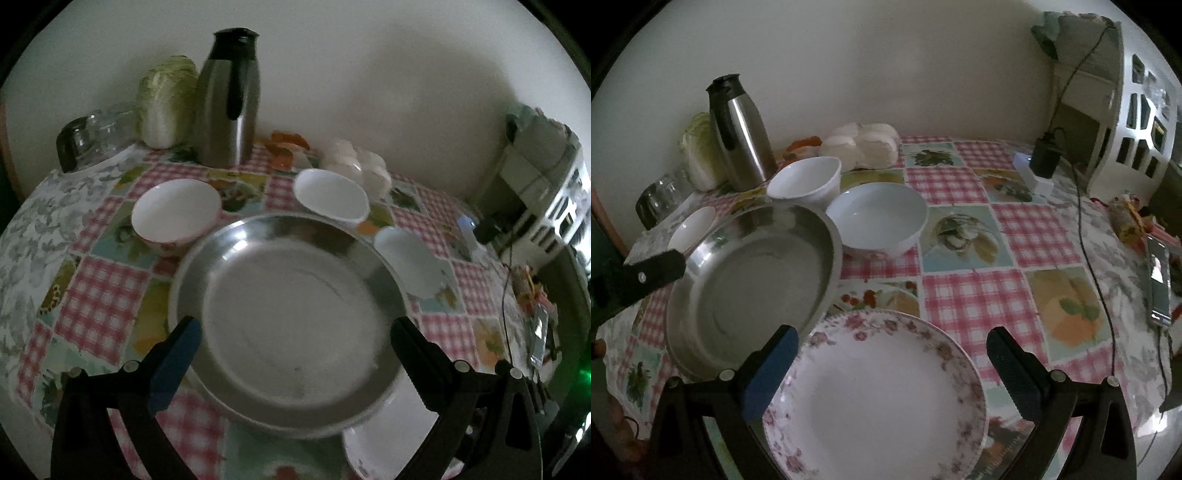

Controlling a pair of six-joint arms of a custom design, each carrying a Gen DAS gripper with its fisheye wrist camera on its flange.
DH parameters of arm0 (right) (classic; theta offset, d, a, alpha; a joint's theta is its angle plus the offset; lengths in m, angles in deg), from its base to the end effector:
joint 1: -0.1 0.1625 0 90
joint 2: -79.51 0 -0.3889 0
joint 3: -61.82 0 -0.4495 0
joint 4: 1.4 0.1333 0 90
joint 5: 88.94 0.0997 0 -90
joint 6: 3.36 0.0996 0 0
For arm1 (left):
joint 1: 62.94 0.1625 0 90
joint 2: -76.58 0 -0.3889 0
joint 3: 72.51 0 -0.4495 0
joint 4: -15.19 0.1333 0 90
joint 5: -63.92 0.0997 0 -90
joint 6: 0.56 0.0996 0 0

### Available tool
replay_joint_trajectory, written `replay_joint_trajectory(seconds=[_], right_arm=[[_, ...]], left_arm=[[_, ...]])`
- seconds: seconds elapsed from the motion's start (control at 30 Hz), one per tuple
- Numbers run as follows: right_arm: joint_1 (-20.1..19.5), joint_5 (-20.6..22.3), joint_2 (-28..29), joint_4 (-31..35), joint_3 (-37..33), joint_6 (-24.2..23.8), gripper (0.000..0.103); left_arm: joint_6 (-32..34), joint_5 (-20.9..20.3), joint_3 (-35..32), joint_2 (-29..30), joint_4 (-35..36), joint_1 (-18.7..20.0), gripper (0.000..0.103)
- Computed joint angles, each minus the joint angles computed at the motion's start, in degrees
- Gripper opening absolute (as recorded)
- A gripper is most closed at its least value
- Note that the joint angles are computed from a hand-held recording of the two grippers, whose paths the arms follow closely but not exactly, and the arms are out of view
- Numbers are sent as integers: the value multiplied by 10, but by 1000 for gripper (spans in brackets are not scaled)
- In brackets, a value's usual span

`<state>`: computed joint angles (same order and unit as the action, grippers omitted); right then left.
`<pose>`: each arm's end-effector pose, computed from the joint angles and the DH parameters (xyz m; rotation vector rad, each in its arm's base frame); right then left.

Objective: Organize plates and bowls
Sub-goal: 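Close the right tool on the rim of the floral-rimmed plate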

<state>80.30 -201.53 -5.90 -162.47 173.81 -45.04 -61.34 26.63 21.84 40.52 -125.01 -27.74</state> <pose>-0.0031 -0.5766 0.3533 0.4667 -2.3422 0.6705 -0.4012 -0.5431 -0.0648 -0.0410 2.3862 -0.9099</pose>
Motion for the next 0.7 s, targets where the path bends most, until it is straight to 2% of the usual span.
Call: replay_joint_trajectory(seconds=[0.13, 0.4, 0.53, 0.6, 0.67, 0.7], right_arm=[[-12, 9, -17, 13, -2, 14, 103], [-33, 10, -28, 60, -20, 42, 103], [-45, 14, -29, 101, -35, 71, 103], [-54, 23, -30, 125, -43, 94, 99], [-60, 23, -28, 148, -52, 116, 89], [-62, 22, -26, 160, -56, 125, 88]], left_arm=[[-28, -4, -7, 7, 21, -12, 102], [-13, -63, -33, 33, 13, -14, 102], [-10, -83, -50, 46, 35, -16, 100], [-12, -99, -52, 46, 36, -15, 99], [-14, -121, -51, 47, 29, -11, 96], [-14, -131, -50, 47, 25, -9, 92]])
